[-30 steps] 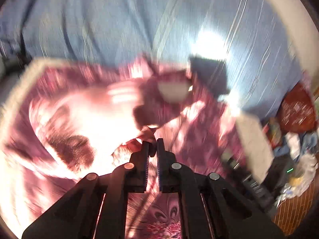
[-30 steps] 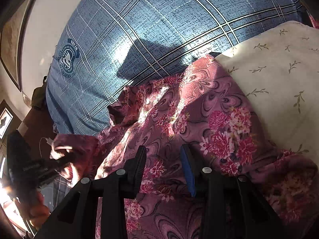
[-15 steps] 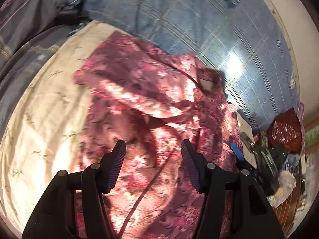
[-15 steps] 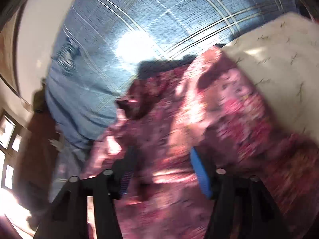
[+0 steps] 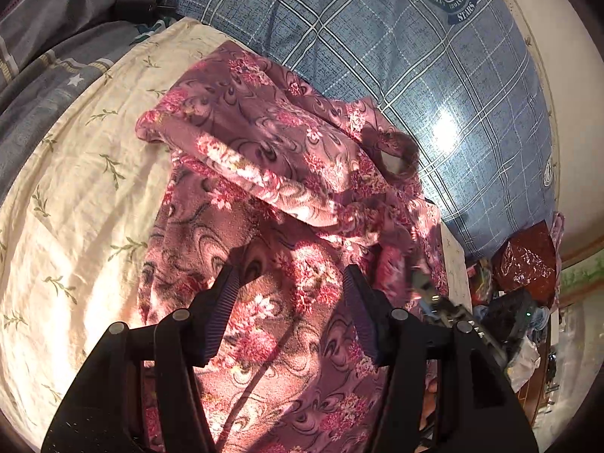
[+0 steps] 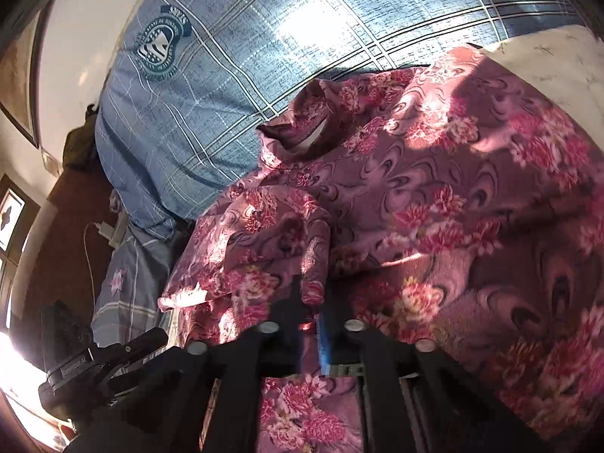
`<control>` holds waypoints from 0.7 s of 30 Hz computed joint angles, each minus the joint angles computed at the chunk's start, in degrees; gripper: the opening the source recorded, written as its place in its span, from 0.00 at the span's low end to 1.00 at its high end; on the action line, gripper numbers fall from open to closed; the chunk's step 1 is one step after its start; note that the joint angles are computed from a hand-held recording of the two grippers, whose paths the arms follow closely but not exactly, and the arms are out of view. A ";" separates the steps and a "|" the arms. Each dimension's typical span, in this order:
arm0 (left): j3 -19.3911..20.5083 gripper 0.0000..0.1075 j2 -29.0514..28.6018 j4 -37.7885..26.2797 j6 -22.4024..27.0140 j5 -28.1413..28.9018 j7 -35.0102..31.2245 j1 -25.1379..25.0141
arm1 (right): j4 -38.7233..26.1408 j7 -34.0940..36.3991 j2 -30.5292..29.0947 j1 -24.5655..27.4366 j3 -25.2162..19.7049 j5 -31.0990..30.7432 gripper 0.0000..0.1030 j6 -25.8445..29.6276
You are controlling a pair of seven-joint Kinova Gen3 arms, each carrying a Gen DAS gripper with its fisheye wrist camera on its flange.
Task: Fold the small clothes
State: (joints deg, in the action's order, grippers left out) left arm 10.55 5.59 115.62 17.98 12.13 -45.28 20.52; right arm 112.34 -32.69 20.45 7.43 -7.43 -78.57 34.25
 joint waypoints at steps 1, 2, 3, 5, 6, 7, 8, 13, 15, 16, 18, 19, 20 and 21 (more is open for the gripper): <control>-0.21 0.52 0.22 -0.31 0.17 -0.35 0.23 0.00 | 0.11 2.08 -0.61 0.52 0.76 -1.40 0.05 0.36; -0.40 0.52 0.49 -0.58 0.19 -0.62 0.43 -0.06 | -0.18 3.23 -1.31 0.90 1.78 -1.86 0.05 0.22; -0.38 0.52 0.93 -0.79 0.04 -0.01 -0.12 -0.51 | -1.01 3.48 -1.57 2.34 2.15 -1.72 0.05 0.32; 0.88 0.52 1.96 -0.94 -0.69 3.56 -3.32 -2.67 | -2.77 2.86 -1.02 4.73 3.00 -0.96 0.05 0.77; 1.52 0.52 2.62 -1.08 -1.11 5.45 -4.89 -3.65 | -3.77 1.35 -0.63 5.84 2.86 0.40 0.05 -0.39; 1.90 0.52 3.27 -1.28 -1.40 6.82 -5.92 -4.26 | -5.18 -0.98 0.21 6.25 3.55 2.42 0.05 -1.16; 2.09 0.52 3.93 -1.47 -1.73 8.57 -7.32 -4.67 | -6.44 -3.31 1.21 5.80 5.31 3.93 0.05 -1.03; -0.09 0.54 6.86 -5.27 -0.22 4.23 -3.45 -2.30 | -11.99 -12.14 6.56 7.83 5.85 11.13 0.05 0.45; -3.92 0.54 6.95 -6.43 -0.08 -0.04 1.21 1.53 | -12.94 -11.10 6.89 9.92 3.21 11.01 0.05 0.54; -6.56 0.54 6.96 -6.93 0.22 -2.28 3.54 4.01 | -13.51 -10.29 6.43 10.43 2.54 10.58 0.05 0.52; -8.70 0.54 7.65 -8.06 1.51 -5.97 7.43 5.84 | -14.50 -11.46 5.90 8.27 4.41 12.50 0.05 -0.35; -8.18 0.54 8.28 -8.59 2.11 -6.42 8.24 5.20 | -15.81 -13.34 6.96 5.62 6.93 14.83 0.05 -0.04; -6.60 0.53 8.83 -8.71 2.15 -5.94 8.19 3.54 | -17.30 -15.67 8.53 3.06 9.59 17.16 0.10 1.20; -4.79 0.53 8.82 -8.17 1.57 -5.01 7.23 1.62 | -18.63 -18.00 9.74 1.31 12.19 19.40 0.11 3.37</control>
State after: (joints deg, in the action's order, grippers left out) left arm 5.76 14.41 107.45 19.55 7.12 -38.05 22.14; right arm 93.71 -50.69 30.19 8.74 4.76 -59.17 37.62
